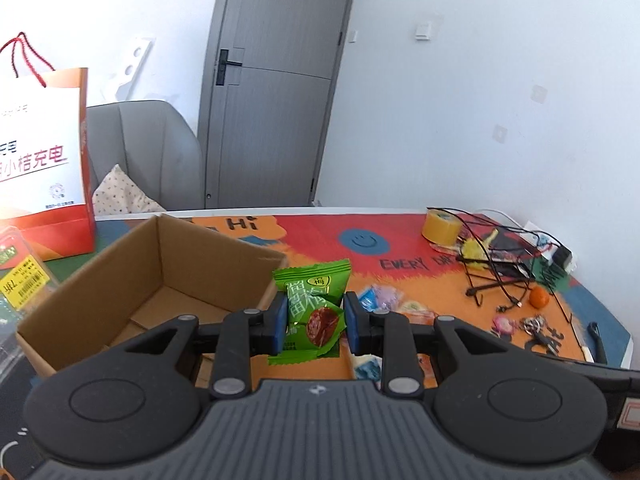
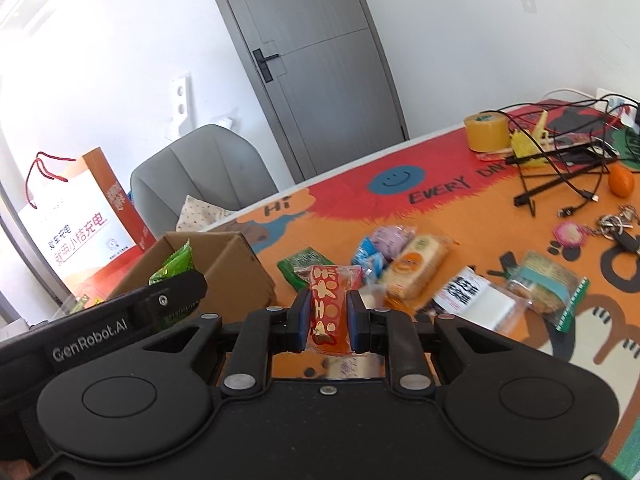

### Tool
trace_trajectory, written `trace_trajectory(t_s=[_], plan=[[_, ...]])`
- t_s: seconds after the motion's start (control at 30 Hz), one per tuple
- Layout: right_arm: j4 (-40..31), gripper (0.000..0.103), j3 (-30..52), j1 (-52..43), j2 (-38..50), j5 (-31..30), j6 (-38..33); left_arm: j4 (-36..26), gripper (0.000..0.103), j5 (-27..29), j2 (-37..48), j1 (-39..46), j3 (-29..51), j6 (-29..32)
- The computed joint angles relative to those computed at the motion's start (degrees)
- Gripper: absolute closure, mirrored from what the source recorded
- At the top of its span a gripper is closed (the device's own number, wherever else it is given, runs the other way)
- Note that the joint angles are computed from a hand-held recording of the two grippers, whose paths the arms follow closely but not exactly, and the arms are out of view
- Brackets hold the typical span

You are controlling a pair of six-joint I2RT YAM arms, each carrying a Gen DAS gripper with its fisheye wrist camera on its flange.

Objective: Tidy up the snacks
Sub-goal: 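Carry both snacks over the cardboard box and open both grippers to drop them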

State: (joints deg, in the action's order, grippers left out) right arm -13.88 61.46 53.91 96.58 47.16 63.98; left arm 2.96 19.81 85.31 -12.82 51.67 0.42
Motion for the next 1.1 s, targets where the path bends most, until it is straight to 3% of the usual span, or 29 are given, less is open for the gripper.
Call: trace_trajectory(t_s=[0.5,1.1], plan=[[4.96,0.083,8.72,-2.26,5.90,-2.59,-9.23,-5.33,0.075,4.40,5.50,10.37,9.90,1.34],[2.41,0.083,28.18,-2.63,19.31,-8.92,-15.64,-13.14,0.075,6.52,11.95,18.83,16.13,3.82]])
